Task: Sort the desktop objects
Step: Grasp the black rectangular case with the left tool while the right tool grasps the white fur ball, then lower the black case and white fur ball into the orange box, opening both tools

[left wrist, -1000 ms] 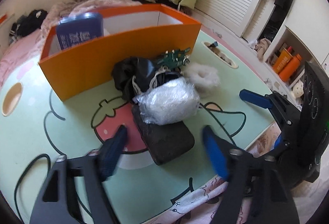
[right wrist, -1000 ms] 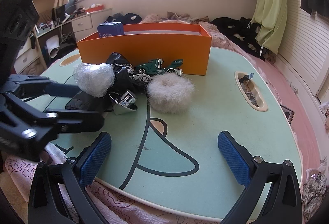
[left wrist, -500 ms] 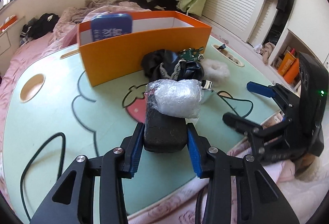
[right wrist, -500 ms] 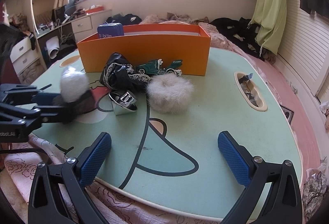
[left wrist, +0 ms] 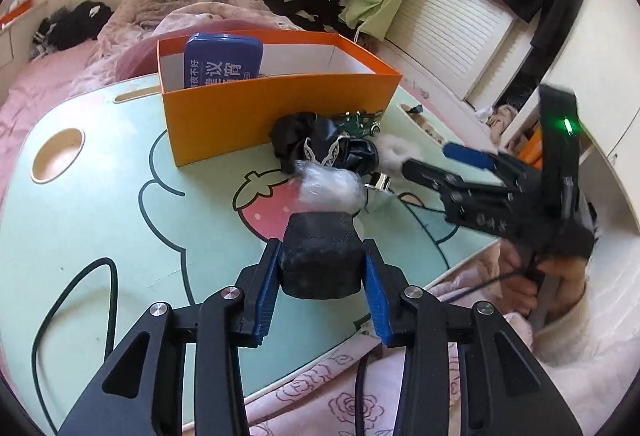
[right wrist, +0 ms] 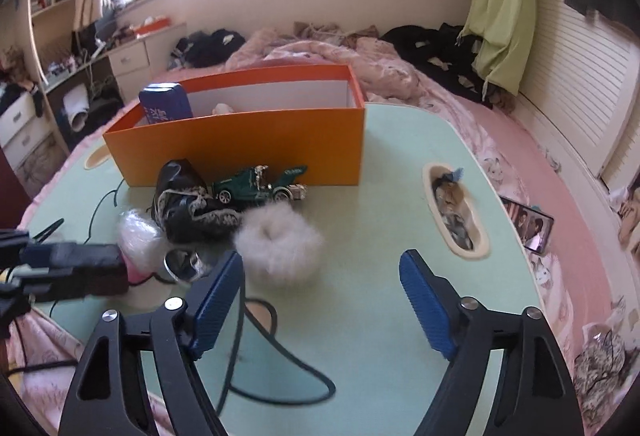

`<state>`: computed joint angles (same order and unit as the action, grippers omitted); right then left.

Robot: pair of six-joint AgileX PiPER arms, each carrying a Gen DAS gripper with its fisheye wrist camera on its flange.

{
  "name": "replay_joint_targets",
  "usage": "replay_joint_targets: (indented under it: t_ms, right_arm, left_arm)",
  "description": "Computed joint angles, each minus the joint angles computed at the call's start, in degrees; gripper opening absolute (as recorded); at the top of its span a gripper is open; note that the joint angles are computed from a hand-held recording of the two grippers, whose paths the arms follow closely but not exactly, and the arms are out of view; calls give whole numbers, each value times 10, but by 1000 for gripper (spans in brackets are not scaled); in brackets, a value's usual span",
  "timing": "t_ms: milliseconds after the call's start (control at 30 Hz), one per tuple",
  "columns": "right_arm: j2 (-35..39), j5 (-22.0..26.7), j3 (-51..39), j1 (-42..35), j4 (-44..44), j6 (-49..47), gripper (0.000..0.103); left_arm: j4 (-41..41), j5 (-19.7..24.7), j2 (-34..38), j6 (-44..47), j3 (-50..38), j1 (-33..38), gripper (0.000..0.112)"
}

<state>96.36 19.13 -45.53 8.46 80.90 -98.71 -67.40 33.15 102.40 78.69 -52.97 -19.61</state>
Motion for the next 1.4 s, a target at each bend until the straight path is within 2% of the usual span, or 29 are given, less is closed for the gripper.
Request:
replay_joint_targets:
  t_ms: [67, 133, 167, 200, 233, 300, 433, 567, 633, 833, 1000, 1100, 1167, 1233, 1300, 1400]
  right_arm:
    - [17, 7, -24, 3, -56, 65, 79]
    - [31, 20, -44, 0, -99, 115, 75]
    - [38, 29, -55, 0, -124, 143, 70]
    - [48, 44, -68, -2, -154, 174, 60]
    - [55, 58, -74, -8, -164, 181, 53]
    - [54, 54, -73, -8, -150, 171, 37]
    - [49, 88, -46, -34, -51, 73, 36]
    - [21, 88, 6, -45, 74, -58, 36]
    - [11, 101, 25, -52, 100, -90, 36]
    - [-19, 114, 61, -57, 136, -140, 36]
    - [-24, 144, 7, -54, 59, -42, 36]
    - [-5, 151, -69, -25, -21, 75, 36]
    - [18, 141, -133, 1, -87, 169, 36]
    - [47, 141, -192, 19, -110, 222, 36]
    - [77, 121, -246, 43, -146, 276, 36]
    - [132, 79, -328, 88, -285, 413, 36]
  left_arm:
    - [8, -37, -6, -1, 8, -17, 41]
    - [-14, -35, -4, 21, 10, -14, 42]
    - [-17, -28, -1, 22, 8, -11, 47]
    - [-20, -25, 2, 23, 4, -11, 48]
    - [-19, -31, 5, 20, 1, -17, 50]
    - [-9, -53, 11, 11, -5, -33, 50]
    - [7, -81, 29, -6, -15, -57, 50]
    - [-16, -113, 35, 22, -9, -80, 50]
    - [-23, -137, 34, 33, -5, -92, 40]
    - [-67, -123, 16, 79, 14, -75, 40]
    - [-69, -77, -21, 72, 0, -41, 40]
    - [-46, -80, -24, 35, -46, -36, 40]
    - [-11, -86, -4, -20, -98, -36, 40]
    - [38, -85, 35, -102, -166, -35, 40]
    - [105, -93, 77, -187, -230, -41, 40]
    - [218, -116, 136, -312, -310, -57, 40]
